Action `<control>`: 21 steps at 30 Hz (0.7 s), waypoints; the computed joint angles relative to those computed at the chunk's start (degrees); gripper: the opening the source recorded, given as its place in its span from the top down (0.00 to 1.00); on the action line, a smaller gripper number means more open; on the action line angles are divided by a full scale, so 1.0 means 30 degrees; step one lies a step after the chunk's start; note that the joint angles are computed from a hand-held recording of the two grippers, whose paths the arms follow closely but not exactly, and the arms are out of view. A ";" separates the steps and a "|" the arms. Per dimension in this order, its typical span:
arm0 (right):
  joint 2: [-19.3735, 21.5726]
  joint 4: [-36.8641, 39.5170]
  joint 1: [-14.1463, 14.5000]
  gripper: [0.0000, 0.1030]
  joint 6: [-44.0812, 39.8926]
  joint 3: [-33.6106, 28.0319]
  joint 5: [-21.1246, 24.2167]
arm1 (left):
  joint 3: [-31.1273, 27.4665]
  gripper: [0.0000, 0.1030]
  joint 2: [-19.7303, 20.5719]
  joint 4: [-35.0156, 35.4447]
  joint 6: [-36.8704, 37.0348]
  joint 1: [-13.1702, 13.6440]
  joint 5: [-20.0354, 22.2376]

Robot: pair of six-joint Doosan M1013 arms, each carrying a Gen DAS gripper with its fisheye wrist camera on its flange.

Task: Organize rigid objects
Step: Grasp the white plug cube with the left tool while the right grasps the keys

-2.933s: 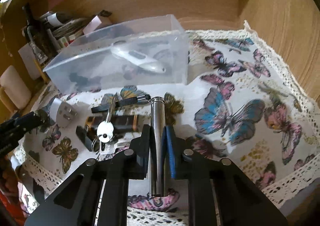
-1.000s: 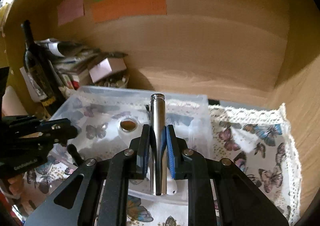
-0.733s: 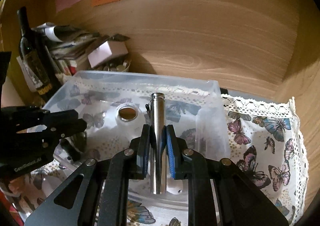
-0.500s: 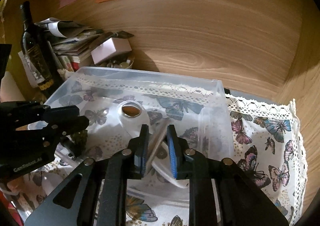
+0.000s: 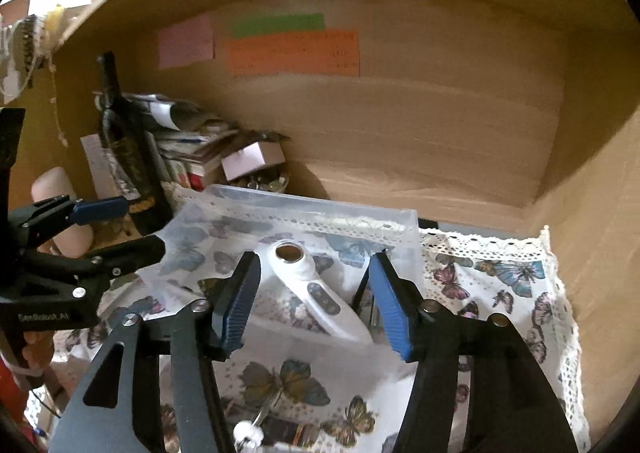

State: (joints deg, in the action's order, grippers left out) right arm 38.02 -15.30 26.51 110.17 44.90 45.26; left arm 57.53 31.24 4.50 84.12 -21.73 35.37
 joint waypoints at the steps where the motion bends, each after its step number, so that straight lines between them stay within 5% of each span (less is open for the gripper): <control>1: -0.0266 -0.0189 0.0065 0.43 0.0273 0.0465 -0.0265 | 0.0352 0.12 -0.0216 0.0041 -0.0097 -0.0002 -0.0249; 17: -0.1528 0.0832 0.0572 0.42 0.1789 0.3811 0.0526 | 0.3505 0.07 -0.1451 -0.0282 0.0389 -0.0035 0.0399; 21: -0.1402 0.1399 0.0691 0.50 0.1386 0.3908 0.1183 | 0.3714 0.18 -0.1411 -0.1035 0.0854 -0.0006 0.0922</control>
